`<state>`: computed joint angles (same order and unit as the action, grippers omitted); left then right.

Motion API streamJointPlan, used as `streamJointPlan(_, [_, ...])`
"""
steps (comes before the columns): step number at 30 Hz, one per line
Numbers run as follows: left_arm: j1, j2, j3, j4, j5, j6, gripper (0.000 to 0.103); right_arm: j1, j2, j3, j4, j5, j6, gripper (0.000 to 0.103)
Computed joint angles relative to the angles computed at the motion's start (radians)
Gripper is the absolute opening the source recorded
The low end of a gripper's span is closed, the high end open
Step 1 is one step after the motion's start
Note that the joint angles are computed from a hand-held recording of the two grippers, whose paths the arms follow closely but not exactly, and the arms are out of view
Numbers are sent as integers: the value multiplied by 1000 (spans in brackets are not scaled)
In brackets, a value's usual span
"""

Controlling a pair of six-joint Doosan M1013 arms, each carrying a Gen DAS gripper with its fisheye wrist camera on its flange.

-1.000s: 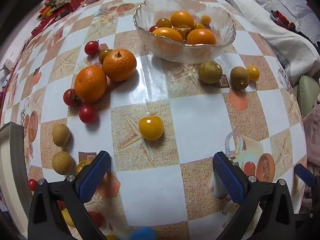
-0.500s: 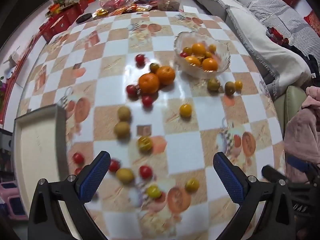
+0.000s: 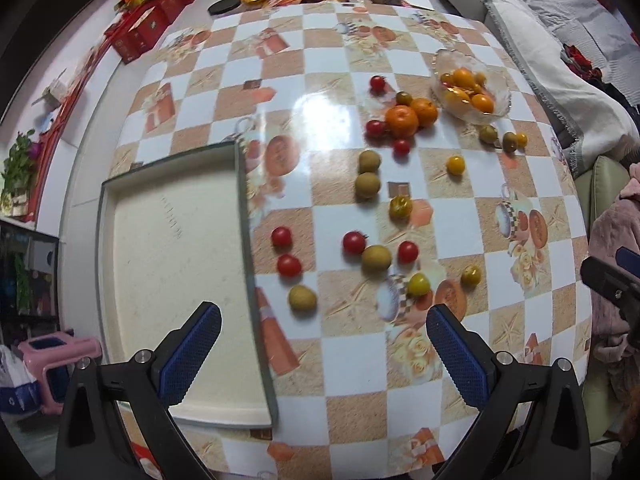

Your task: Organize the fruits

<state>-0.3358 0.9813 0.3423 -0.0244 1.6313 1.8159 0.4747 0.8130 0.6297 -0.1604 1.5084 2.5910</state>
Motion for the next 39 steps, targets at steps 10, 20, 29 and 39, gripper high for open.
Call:
streamJointPlan(10, [24,0,-11,19,-10,-6,103,-3,60,-115,23,71,-46,103])
streamJointPlan(20, [23,13,-39,7,-4,-1,103,-1,88,-167,25,105,-73,103])
streamJointPlan(29, [20,9,-30,11,-12,-3,103,0,87,-165,21,105,-71,103])
streamJointPlan(39, [21,2,-14,9,-20,-5,103,0,85,-162,21,106,-70,103])
